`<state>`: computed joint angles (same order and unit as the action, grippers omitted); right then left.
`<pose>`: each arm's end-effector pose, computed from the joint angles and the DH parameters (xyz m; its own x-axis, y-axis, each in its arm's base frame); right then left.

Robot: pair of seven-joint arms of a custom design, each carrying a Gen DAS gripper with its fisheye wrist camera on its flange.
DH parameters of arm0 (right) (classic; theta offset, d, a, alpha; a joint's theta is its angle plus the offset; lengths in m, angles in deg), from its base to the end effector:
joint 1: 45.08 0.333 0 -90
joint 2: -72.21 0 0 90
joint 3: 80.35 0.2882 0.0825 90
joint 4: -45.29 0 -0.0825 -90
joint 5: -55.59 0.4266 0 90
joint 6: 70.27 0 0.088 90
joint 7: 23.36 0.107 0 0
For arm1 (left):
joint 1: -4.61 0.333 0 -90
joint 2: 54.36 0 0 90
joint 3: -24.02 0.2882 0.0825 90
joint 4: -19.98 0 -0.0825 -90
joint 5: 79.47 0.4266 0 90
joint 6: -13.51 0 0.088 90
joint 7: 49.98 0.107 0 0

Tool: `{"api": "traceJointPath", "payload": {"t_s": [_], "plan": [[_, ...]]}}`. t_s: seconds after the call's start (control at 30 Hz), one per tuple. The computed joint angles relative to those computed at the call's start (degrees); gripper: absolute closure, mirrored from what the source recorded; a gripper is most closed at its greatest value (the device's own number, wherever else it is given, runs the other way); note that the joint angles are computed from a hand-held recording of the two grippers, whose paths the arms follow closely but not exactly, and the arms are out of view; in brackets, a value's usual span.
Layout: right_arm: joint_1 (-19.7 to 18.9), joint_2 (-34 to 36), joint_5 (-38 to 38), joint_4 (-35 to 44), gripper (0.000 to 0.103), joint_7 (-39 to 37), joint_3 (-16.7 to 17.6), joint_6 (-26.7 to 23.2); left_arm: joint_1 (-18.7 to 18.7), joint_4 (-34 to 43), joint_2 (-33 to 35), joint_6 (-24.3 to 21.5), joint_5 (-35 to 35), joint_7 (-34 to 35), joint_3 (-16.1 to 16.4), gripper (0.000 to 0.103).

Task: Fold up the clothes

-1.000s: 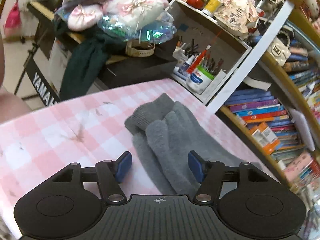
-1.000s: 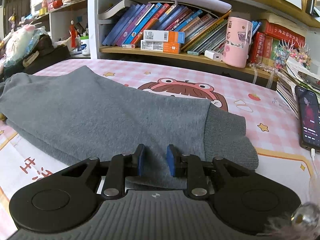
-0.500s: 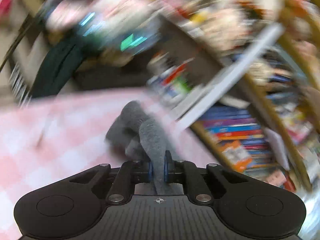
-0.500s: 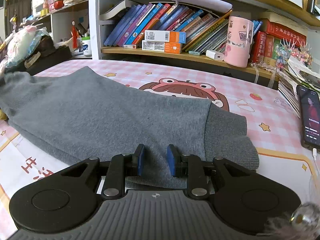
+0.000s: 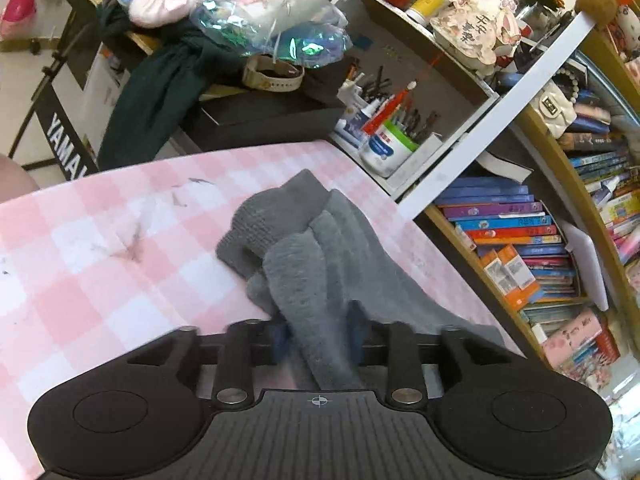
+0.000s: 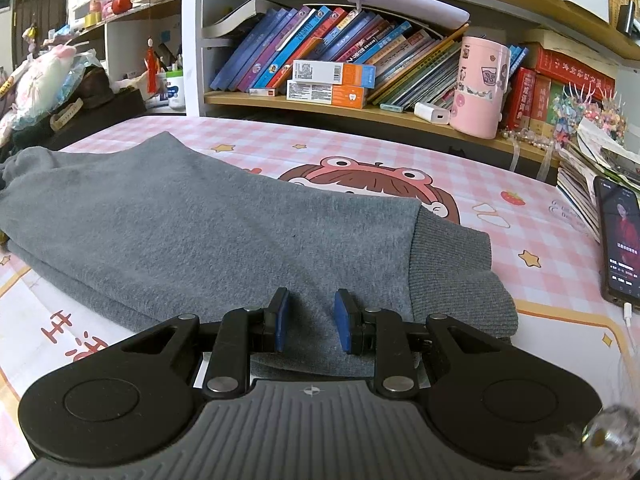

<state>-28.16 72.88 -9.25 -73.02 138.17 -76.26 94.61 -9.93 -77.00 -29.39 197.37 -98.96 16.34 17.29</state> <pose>0.5614 0.2708 0.4458 0.0970 -0.9948 0.0294 -0.5601 -0.0790 -0.8246 0.7004 -0.2250 0.4266 0.0689 -0.7732 0.6304 -0.5617 -0.5523 -0.6161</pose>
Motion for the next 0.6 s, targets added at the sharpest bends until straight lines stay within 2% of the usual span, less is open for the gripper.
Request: {"api": "traceJointPath", "payload": {"t_s": [0.17, 0.27, 0.4, 0.5, 0.53, 0.6], "plan": [[0.1, 0.0, -0.3, 0.0, 0.080, 0.1, 0.0, -0.2, 0.7, 1.1, 1.3, 1.2, -0.6, 0.2, -1.1, 0.062], [0.1, 0.0, -0.7, 0.1, 0.080, 0.6, 0.0, -0.3, -0.6, 1.5, 1.9, 1.9, -0.4, 0.4, 0.1, 0.064], [0.0, 0.6, -2.0, 0.8, 0.077, 3.3, -0.2, 0.6, -4.6, 1.6, 2.1, 2.5, 0.4, 0.7, 4.6, 0.064], [0.3, 2.4, -0.5, 3.2, 0.069, 0.4, -0.2, 2.3, -8.1, 1.4, 2.1, 2.8, 0.7, 0.7, 8.4, 0.063], [0.7, 3.2, -0.1, 4.2, 0.068, -1.2, -0.3, 2.8, -8.9, 1.3, 2.2, 2.9, 0.8, 0.8, 9.3, 0.062], [1.4, 5.1, 1.7, 6.5, 0.066, -5.3, -0.3, 3.9, -8.5, 1.3, 2.2, 3.3, 0.6, 1.2, 8.7, 0.062]]}}
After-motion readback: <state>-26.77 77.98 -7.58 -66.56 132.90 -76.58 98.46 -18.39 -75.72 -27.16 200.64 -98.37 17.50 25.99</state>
